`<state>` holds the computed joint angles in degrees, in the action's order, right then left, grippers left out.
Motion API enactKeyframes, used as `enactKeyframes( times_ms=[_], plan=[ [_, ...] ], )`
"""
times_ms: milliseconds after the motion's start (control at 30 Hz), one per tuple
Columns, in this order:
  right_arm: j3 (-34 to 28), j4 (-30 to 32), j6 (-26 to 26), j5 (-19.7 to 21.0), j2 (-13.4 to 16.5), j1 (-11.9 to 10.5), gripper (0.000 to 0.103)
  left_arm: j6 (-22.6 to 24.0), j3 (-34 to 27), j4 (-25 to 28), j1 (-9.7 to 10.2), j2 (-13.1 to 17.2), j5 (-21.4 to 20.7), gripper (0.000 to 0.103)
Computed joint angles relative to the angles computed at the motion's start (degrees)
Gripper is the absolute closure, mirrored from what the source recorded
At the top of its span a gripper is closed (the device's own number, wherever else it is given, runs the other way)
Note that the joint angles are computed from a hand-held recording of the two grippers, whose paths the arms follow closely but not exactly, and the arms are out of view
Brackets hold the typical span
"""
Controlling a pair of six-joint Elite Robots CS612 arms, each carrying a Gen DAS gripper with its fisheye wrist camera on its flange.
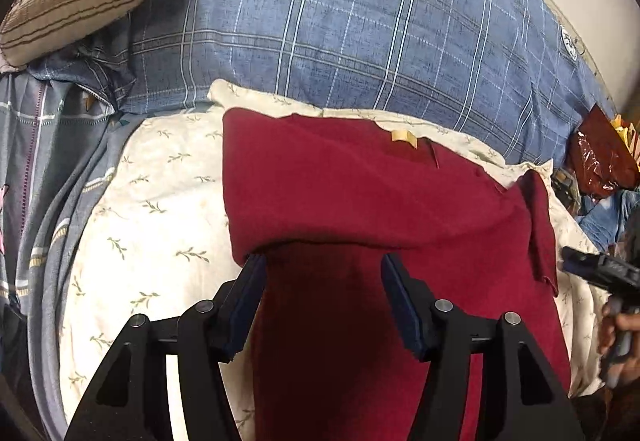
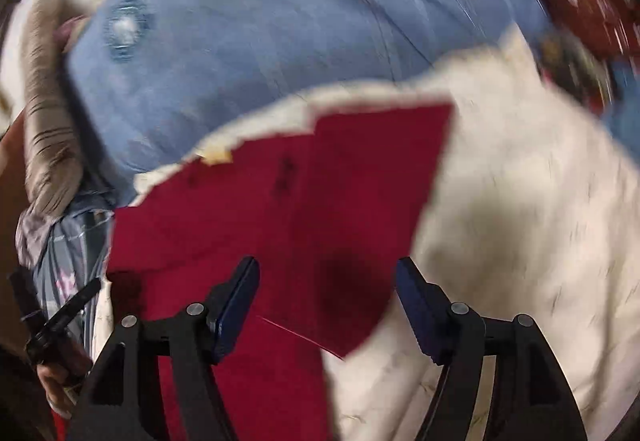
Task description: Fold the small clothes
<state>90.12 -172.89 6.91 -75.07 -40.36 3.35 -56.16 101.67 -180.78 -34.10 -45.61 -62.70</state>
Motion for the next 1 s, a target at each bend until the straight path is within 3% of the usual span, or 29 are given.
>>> enactKeyframes(
  times_ms=[100, 167, 200, 233, 300, 467, 600, 733, 800, 833, 867, 1000],
  plan=[
    [-1.5, 0.2, -0.2, 2.6, 2.3, -0.5, 0.057, 0.0, -0.3, 0.9, -0.07, 0.1, 0.2, 0.044],
    [-1.9, -3.4, -3.9, -1.7, 3.2, 0.6, 0.067, -0.3, -0.2, 1.1, -0.03, 0.0, 0.3, 0.044],
    [-1.8, -3.6, -5.1, -4.0, 3.0, 0.9, 0.089, -0.6, -0.1, 1.0, 0.04, 0.0, 0.3, 0.044],
    [-1.5, -3.8, -4.8, -3.8, 2.5, 0.8, 0.097, -0.9, 0.0, 0.7, 0.08, -0.1, 0.4, 0.044],
    [0.9, -9.4, -2.2, -0.8, 0.7, -0.4, 0.099, -1.8, 0.4, 0.0, 0.1, -0.2, 0.9, 0.044],
    [2.5, -17.8, -1.9, 2.2, -3.6, -1.3, 0.103, -2.7, 1.5, -2.5, -0.01, -0.7, 2.1, 0.044],
    [-1.2, -17.3, -5.7, 7.0, -5.2, 0.3, 0.103, -2.9, 2.3, -3.6, -0.24, -0.9, 2.6, 0.044],
    [-6.1, -9.7, -13.7, 3.0, -4.2, 4.0, 0.1, -3.3, 2.5, -2.8, -0.03, -1.1, 2.2, 0.044],
    [-6.9, -6.9, -15.1, 0.5, -3.6, 5.0, 0.084, -3.1, 2.5, -3.1, 0.09, -1.1, 1.7, 0.044],
    [-6.4, -6.3, -15.5, -0.2, -3.3, 4.9, 0.057, -2.9, 2.7, -3.5, 0.06, -1.2, 1.8, 0.044],
    [-5.2, -7.2, -15.1, -1.7, -3.1, 4.7, 0.037, -2.5, 2.8, -3.9, -0.04, -1.3, 2.1, 0.044],
    [-1.0, -5.2, -10.3, -7.8, -2.3, 2.4, 0.037, -1.7, 3.3, -4.8, -0.35, -1.6, 2.9, 0.042]
  ],
)
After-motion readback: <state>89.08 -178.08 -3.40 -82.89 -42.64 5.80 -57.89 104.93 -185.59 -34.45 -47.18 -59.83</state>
